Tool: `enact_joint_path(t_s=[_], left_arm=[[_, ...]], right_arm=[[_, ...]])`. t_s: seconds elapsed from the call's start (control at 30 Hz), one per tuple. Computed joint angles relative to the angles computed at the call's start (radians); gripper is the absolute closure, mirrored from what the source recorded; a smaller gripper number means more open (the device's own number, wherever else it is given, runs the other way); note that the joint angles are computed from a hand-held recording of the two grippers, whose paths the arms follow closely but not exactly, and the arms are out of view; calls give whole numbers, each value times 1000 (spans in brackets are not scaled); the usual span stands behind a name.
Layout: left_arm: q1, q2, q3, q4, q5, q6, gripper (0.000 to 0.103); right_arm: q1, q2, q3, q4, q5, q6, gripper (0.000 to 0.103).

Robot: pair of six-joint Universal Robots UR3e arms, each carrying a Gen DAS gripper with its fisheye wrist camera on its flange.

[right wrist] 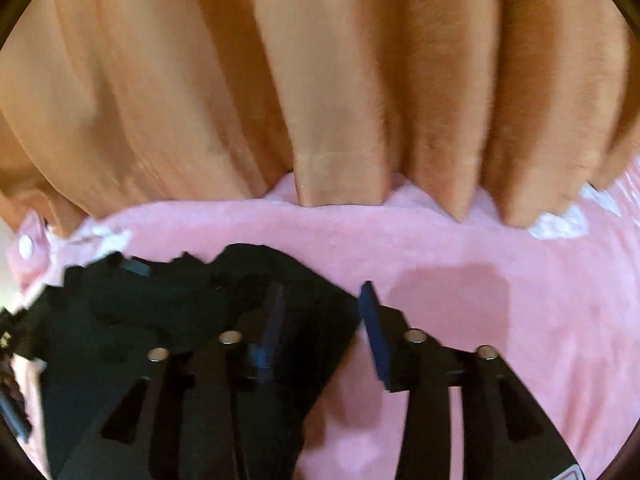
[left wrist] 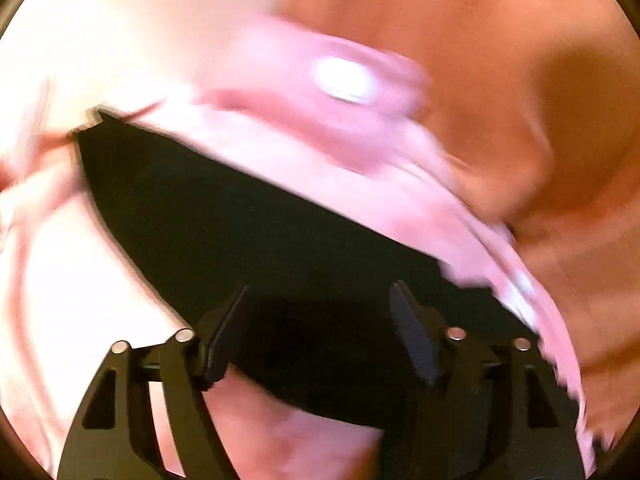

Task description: Fold small clothes

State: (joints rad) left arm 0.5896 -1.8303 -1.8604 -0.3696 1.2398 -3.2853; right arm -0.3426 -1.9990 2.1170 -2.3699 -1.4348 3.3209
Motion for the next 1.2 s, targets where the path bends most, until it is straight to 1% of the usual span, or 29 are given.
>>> enact_joint_path(t_s=[0.07, 0.1, 0.17, 0.2, 0.23, 0.27, 0.3, 0.33, 0.37, 0.4, 0.43, 0.47, 0.53, 0.6, 0.67, 0.7, 0.73, 0.77, 0.8, 0.83, 0.87, 0.9, 0.97, 1.03, 1.07, 1.1, 1.13, 1.17, 1.2], left_arm=[[85, -25, 37, -68, -14, -48, 33], [116, -45, 57, -86, -21, -59, 33], [157, -101, 98, -86, -27, -40, 38], [155, -122, 124, -82, -10, -15, 46], [139, -130, 145, -93, 22, -4, 62], [122, -135, 157, -95, 37, 9, 79], [118, -137, 164, -107, -7, 41, 103], [104, -137, 185, -148, -50, 65, 103], [84, -122, 176, -138, -68, 69, 103], [51, -97, 158, -104, -67, 79, 103], [-3, -56, 130, -50, -59, 112, 103], [-49, -11, 98, -6, -69, 145, 103], [-137, 84, 35, 36, -114, 189, 103], [-201, 150, -4, -3, -155, 203, 101], [-218, 157, -10, -36, -144, 191, 99], [-215, 143, 2, -49, -131, 182, 95], [-184, 122, 24, -80, -104, 165, 87], [-172, 102, 37, -85, -60, 133, 82], [-142, 93, 37, -88, -13, 109, 73], [-112, 67, 44, -79, 82, 67, 67], [-76, 48, 49, -77, 134, 53, 66], [-25, 26, 61, -100, 199, 38, 66], [67, -21, 128, -205, 244, 8, 63], [151, -62, 179, -275, 214, -29, 55], [197, -93, 203, -285, 178, -45, 55], [218, -110, 209, -266, 150, -41, 55], [229, -143, 228, -221, 144, -18, 55], [221, -171, 257, -205, 164, 9, 57], [211, -196, 285, -195, 185, 33, 71]], right_arm=[[-31, -119, 24, 94, 79, 24, 50], [1, -143, 42, 102, 75, 56, 50], [91, -164, 32, 136, 40, 116, 50], [155, -148, 22, 129, 2, 153, 50], [243, -110, -2, 115, -52, 197, 50], [323, -65, -27, 93, -98, 234, 50], [376, -34, -30, 59, -127, 259, 50], [454, 23, -48, 13, -176, 303, 50], [532, 64, -73, -14, -230, 343, 50], [583, 79, -82, -32, -263, 371, 50], [625, 98, -87, -56, -285, 393, 50], [674, 117, -86, -92, -315, 418, 50], [728, 169, -104, -118, -358, 416, 47], [768, 228, -145, -85, -408, 379, 46], [804, 264, -164, -61, -496, 366, 46], [807, 268, -165, -53, -510, 363, 46], [801, 261, -164, -43, -502, 362, 46], [786, 252, -155, -49, -479, 359, 46], [776, 246, -148, -57, -461, 357, 46], [768, 244, -146, -60, -445, 354, 46], [766, 250, -152, -59, -442, 352, 46], [770, 262, -161, -61, -442, 347, 46], [784, 288, -180, -65, -448, 341, 45], [799, 308, -194, -66, -448, 338, 45], [808, 318, -202, -63, -447, 342, 45], [817, 329, -209, -62, -439, 345, 45], [828, 340, -217, -62, -435, 349, 45], [839, 351, -224, -62, -435, 353, 45], [848, 359, -232, -60, -437, 353, 45]])
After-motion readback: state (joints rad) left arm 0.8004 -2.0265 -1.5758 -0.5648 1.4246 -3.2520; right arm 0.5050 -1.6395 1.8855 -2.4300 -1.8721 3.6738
